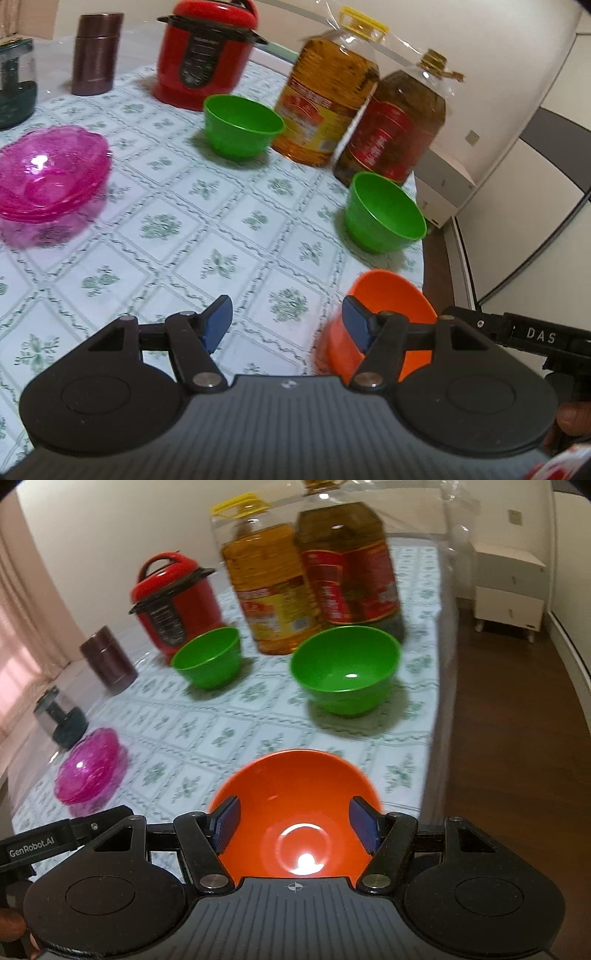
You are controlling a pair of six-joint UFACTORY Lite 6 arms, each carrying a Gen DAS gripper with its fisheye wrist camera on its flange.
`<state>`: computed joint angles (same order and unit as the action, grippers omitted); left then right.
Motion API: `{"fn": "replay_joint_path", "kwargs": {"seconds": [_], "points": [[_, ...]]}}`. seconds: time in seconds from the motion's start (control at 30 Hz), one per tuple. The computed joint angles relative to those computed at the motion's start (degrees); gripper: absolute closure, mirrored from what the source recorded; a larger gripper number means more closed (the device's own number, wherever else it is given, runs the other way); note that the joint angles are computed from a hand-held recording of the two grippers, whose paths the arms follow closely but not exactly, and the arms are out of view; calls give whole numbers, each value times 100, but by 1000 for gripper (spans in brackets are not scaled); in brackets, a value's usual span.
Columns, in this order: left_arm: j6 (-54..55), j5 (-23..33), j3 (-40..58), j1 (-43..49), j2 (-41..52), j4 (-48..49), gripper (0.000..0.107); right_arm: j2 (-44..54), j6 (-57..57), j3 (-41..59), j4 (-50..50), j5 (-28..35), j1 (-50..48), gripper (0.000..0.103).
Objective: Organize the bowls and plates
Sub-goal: 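Move both open grippers toward the rim of the orange bowl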
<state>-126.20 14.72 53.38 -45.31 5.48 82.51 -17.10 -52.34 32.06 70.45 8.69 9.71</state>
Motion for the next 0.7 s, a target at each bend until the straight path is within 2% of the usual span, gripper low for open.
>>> {"fn": "replay_joint_path", "kwargs": {"seconds": [0.37,0.7], "points": [[-54,-327,747,-43,843,186,45,109,-889,-291,660,257,-811,38],[349,-452,1238,-189,1366,-67,45,362,-1794,-412,1532,319,-933,38]]}}
